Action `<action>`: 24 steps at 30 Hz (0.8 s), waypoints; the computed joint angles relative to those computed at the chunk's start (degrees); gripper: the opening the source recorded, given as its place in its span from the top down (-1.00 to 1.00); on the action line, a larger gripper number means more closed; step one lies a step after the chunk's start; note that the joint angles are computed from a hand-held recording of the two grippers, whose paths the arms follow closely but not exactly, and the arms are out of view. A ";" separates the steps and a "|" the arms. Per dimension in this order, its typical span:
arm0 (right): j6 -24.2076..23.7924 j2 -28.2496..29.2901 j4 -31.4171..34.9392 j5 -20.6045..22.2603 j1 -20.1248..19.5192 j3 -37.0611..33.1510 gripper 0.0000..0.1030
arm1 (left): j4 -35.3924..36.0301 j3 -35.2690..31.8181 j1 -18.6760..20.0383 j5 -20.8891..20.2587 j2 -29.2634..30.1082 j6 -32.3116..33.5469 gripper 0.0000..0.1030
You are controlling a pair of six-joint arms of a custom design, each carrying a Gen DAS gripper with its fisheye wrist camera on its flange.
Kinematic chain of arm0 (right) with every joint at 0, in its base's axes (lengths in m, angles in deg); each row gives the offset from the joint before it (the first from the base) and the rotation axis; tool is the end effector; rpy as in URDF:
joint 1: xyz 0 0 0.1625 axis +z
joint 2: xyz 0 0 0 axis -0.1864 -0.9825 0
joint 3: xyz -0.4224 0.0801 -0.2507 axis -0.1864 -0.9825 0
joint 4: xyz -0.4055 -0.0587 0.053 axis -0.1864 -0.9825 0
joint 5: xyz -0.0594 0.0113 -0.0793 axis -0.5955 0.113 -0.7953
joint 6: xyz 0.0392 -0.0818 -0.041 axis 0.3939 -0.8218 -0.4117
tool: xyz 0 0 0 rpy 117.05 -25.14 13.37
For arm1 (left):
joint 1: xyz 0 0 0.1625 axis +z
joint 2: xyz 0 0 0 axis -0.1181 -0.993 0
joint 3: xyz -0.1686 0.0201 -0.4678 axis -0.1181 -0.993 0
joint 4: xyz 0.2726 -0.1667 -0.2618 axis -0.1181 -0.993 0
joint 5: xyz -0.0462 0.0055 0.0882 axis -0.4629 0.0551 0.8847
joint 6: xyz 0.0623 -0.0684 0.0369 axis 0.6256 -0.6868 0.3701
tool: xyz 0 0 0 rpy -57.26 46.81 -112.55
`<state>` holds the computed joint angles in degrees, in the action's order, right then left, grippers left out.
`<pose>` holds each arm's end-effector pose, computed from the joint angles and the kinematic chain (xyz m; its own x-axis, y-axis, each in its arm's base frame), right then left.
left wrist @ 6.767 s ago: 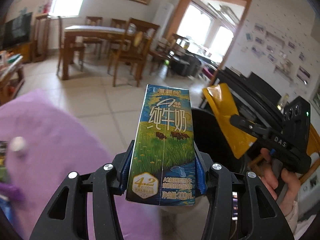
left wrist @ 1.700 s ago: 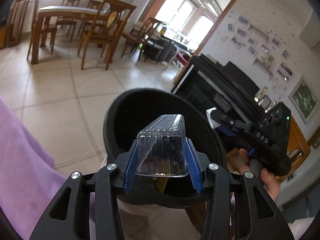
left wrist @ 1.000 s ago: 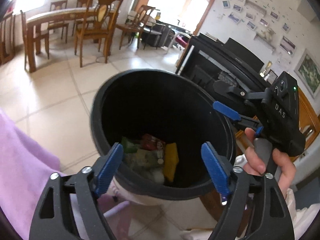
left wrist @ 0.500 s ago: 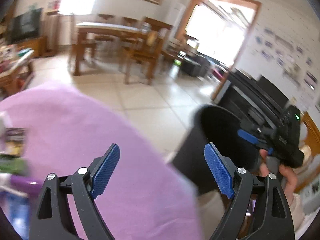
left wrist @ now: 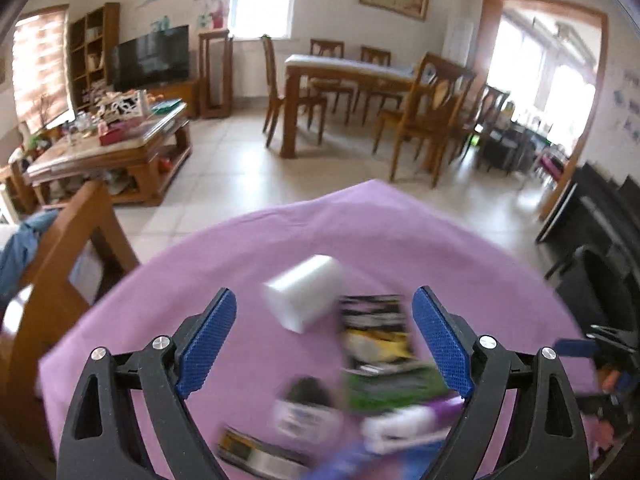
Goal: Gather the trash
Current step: 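Move both open tools back from the bin to the table, then grasp the purple spray bottle with the right tool while the left tool grasps the silver cup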
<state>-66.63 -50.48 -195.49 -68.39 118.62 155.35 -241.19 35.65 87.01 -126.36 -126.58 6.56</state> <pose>0.2628 -0.4978 -0.0653 -0.9017 -0.1994 0.3836 -0.3984 0.7276 -0.5585 0.0438 -0.6948 0.2688 -0.6489 0.5346 -0.5415 0.7386 0.6135 -0.2793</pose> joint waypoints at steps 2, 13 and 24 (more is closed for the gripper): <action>-1.98 0.77 6.12 -1.04 0.77 -4.29 -0.27 | 3.80 -3.59 0.45 0.61 1.55 1.09 -0.71; -5.21 1.20 25.45 -2.38 1.41 -13.41 0.20 | 18.04 -14.74 1.71 1.91 8.53 1.57 -0.35; -8.00 2.76 24.51 -2.91 1.50 -15.33 0.23 | 14.13 -14.33 2.84 -0.83 8.85 -1.88 0.22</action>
<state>-74.63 -47.71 -170.98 -71.30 120.12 140.02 -227.06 21.32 89.85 -127.20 -117.73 4.68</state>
